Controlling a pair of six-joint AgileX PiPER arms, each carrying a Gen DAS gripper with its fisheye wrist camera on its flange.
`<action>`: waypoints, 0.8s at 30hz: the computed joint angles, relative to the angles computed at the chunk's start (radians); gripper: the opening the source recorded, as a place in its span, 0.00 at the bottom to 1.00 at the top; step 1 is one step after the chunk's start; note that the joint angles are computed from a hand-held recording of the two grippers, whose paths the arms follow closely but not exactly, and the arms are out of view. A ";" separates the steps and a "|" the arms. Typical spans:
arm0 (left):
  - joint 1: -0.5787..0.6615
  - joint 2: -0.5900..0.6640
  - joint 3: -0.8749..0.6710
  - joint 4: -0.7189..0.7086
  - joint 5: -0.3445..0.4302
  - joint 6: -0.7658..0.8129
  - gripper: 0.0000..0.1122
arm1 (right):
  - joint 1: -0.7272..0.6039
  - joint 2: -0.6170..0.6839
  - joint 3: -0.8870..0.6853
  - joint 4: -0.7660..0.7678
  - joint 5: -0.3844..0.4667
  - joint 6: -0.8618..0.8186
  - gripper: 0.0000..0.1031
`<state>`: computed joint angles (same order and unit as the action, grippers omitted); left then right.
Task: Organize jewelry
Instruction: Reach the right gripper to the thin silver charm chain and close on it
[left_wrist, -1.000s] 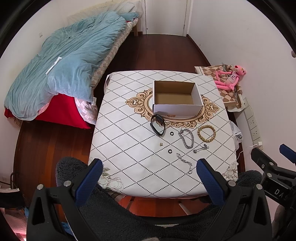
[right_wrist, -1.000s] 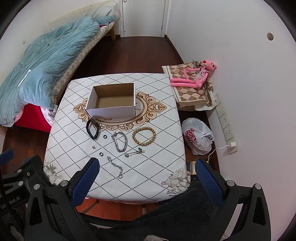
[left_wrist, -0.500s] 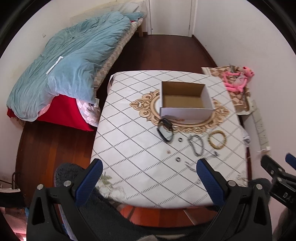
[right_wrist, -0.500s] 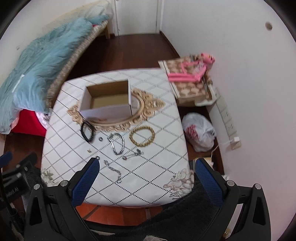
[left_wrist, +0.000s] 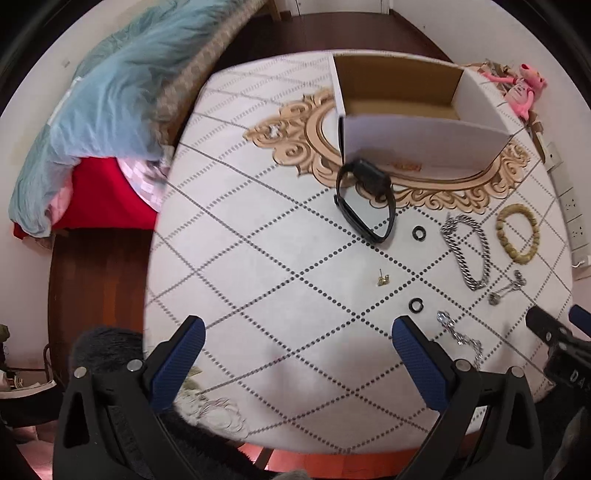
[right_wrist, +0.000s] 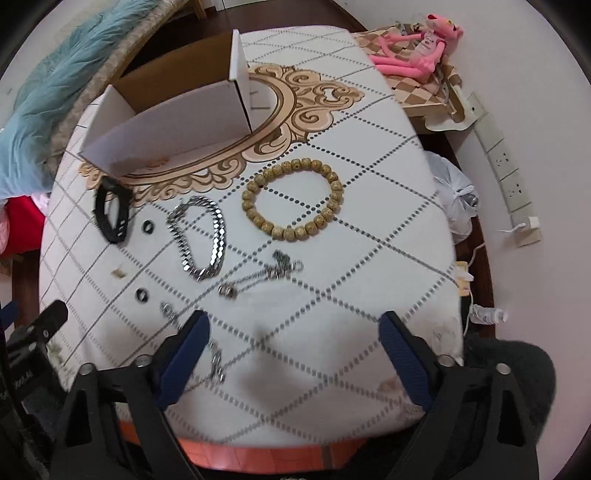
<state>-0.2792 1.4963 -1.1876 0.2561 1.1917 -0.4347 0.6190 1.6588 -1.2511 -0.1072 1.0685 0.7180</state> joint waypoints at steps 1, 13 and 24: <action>-0.001 0.013 0.005 0.004 -0.014 -0.009 0.92 | -0.004 0.016 0.005 -0.009 -0.017 0.001 0.86; 0.030 0.039 0.107 0.045 -0.118 -0.060 0.92 | 0.084 0.109 0.026 -0.037 -0.205 0.017 0.60; 0.028 0.006 0.188 -0.002 -0.155 -0.025 0.92 | 0.136 0.055 0.113 -0.159 -0.258 0.169 0.12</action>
<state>-0.2513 1.5023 -1.0000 0.2538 1.0371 -0.4595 0.7555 1.7141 -1.1378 -0.2658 0.8105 0.8866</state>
